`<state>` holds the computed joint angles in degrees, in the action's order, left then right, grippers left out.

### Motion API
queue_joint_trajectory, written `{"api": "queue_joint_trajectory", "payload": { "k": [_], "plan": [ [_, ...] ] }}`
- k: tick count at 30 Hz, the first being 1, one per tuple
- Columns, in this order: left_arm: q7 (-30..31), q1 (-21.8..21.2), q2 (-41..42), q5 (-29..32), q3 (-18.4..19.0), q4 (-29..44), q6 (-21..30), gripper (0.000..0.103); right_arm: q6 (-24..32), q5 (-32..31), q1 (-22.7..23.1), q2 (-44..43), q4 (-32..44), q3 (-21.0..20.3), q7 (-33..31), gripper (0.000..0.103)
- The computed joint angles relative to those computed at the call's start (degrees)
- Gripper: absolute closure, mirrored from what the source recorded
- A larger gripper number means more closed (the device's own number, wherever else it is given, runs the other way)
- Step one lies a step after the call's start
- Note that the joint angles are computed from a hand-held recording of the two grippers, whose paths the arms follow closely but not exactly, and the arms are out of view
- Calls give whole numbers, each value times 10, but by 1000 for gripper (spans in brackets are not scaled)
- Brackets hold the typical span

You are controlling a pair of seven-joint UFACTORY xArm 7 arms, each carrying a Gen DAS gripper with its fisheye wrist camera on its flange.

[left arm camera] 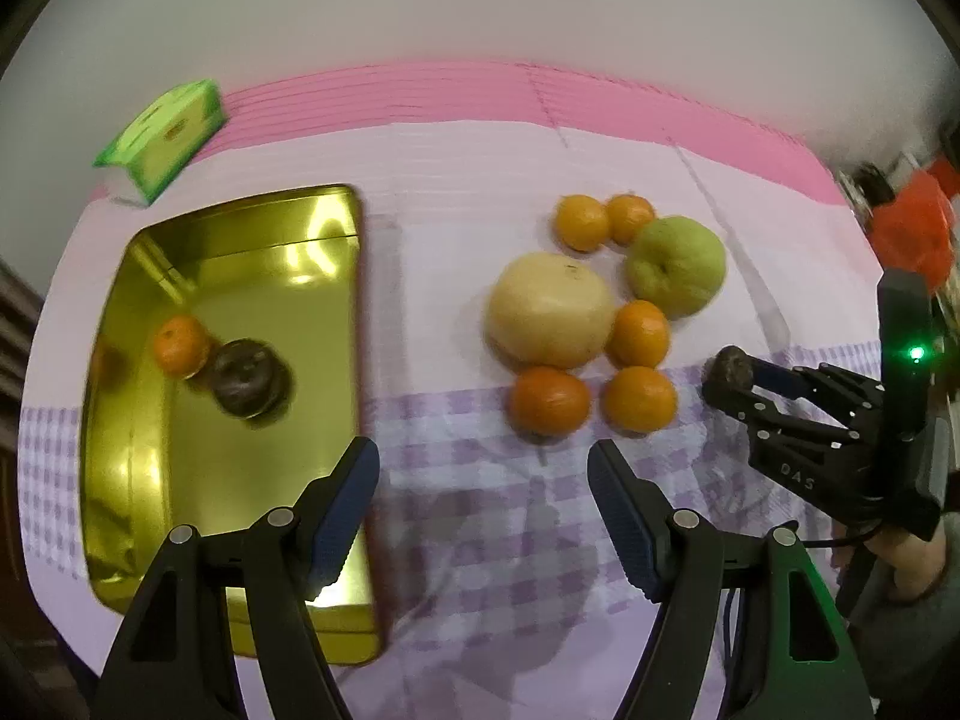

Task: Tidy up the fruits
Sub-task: 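Grasp a second dark brown fruit from the cluster with the right gripper, then grasp another tangerine with the left gripper while the right gripper holds the dark fruit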

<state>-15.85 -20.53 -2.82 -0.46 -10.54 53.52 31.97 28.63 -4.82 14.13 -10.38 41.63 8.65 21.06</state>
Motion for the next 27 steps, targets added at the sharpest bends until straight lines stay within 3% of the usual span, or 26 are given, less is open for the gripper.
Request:
{"api": "queue_joint_trajectory", "payload": {
  "k": [8, 13, 27],
  "plan": [
    [-18, -12, 46, 33, -5, 32, 0, 32, -3, 16, -12, -42, -41, -10, 7, 65],
    [-7, -15, 67, 18, -4, 49, 3, 34, -5, 21, -13, -42, -40, -9, 6, 65],
    [-20, -25, 127, 25, 1, 97, 22, 47, -5, 30, -15, -46, -44, -10, -5, 65]
  ]
}}
